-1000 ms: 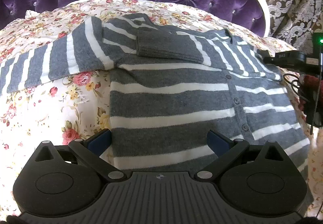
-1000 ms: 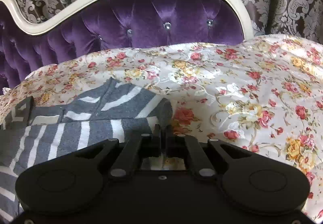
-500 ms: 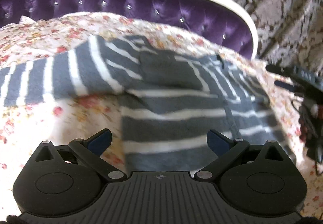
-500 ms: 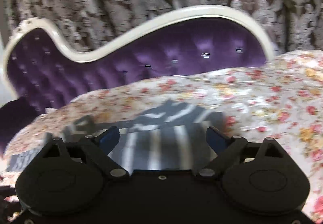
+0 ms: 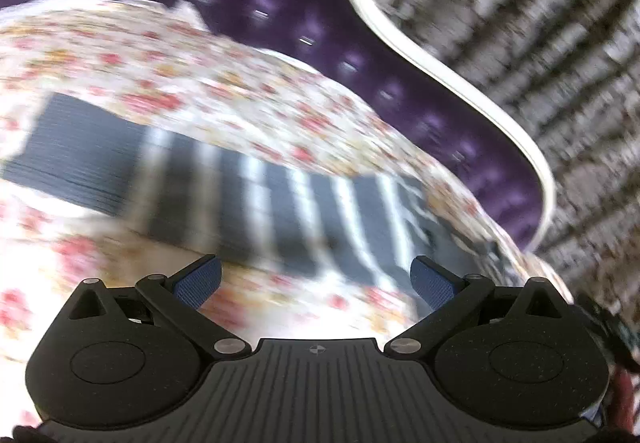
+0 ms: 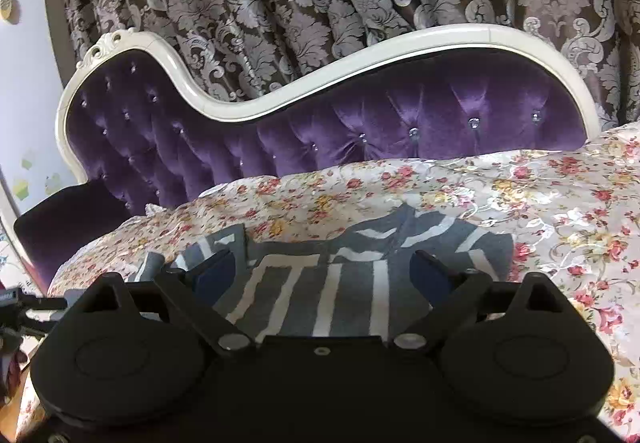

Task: Fold small clothes
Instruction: 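Lower the left gripper onto the other sleeve cuff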

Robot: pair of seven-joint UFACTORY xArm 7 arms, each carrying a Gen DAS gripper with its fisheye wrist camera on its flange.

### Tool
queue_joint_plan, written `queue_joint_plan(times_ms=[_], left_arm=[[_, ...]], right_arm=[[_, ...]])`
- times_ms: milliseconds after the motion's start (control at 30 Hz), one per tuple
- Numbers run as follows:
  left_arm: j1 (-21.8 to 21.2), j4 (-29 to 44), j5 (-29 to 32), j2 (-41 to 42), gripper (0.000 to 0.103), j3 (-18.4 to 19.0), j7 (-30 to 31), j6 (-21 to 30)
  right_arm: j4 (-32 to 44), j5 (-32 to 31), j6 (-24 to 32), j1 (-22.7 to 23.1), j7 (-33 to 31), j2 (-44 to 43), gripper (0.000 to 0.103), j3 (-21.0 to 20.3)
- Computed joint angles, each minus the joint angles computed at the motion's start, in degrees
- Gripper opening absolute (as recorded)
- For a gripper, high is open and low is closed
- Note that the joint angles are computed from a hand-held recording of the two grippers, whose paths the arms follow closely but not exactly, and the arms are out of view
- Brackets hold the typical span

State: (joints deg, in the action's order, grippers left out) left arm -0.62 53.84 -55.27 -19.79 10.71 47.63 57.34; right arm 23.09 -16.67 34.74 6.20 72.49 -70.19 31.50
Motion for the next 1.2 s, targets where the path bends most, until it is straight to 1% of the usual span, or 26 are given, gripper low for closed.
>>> queue_joint_plan(times_ms=[133, 233, 300, 433, 633, 733, 1000, 1100, 1133, 1167, 1200], left_arm=[[1.4, 1.8, 0.4, 2.2, 0.102, 0.6, -1.2, -1.6], [2.4, 3.5, 0.0, 4.7, 0.102, 1.0, -2.2, -1.0], [3.2, 4.5, 0.0, 6.3, 0.102, 0.4, -3.0, -1.7], [5.1, 6.1, -1.3, 8.4, 0.102, 0.4, -3.2, -0.8], [6.6, 8.2, 0.4, 11.2, 0.102, -1.4, -3.7, -3.8], [7.3, 9.5, -0.8, 12.7, 0.102, -1.6, -3.0, -3.9], [8.3, 12.3, -3.7, 15.3, 0.102, -3.0, 1.3, -4.8], [8.4, 12.5, -3.2, 15.5, 0.101, -3.8, 0.5, -6.0], [8.3, 12.3, -3.3, 15.3, 0.099, -4.0, -0.2, -6.8], [8.2, 11.9, -3.3, 15.1, 0.082, -4.3, -0.9, -8.0], [8.0, 11.5, -2.7, 14.7, 0.057, -4.6, -2.0, -9.9]], right_arm=[[0.0, 0.0, -0.5, 0.2, 0.1, 0.4, 0.095, 0.0], [0.2, -0.1, -1.1, -0.1, 0.2, 0.8, 0.095, 0.2], [0.3, -0.2, -1.5, -0.1, 0.3, 1.1, 0.095, 0.3], [0.4, -0.1, -2.4, 0.0, 0.1, 1.9, 0.095, 0.2], [0.7, -0.1, -4.0, 0.1, -0.1, 3.3, 0.095, 0.3], [0.9, -0.1, -4.6, 0.0, -0.1, 4.0, 0.095, 0.4], [1.2, -0.1, -5.4, -0.1, -0.3, 5.6, 0.095, 0.6], [1.4, -0.1, -5.7, 0.0, -0.3, 6.2, 0.095, 0.6], [1.4, -0.1, -5.8, 0.0, -0.3, 6.3, 0.095, 0.6], [1.5, -0.2, -5.9, 0.0, -0.4, 6.5, 0.095, 0.6], [1.6, -0.2, -6.0, 0.1, -0.5, 6.6, 0.095, 0.5]])
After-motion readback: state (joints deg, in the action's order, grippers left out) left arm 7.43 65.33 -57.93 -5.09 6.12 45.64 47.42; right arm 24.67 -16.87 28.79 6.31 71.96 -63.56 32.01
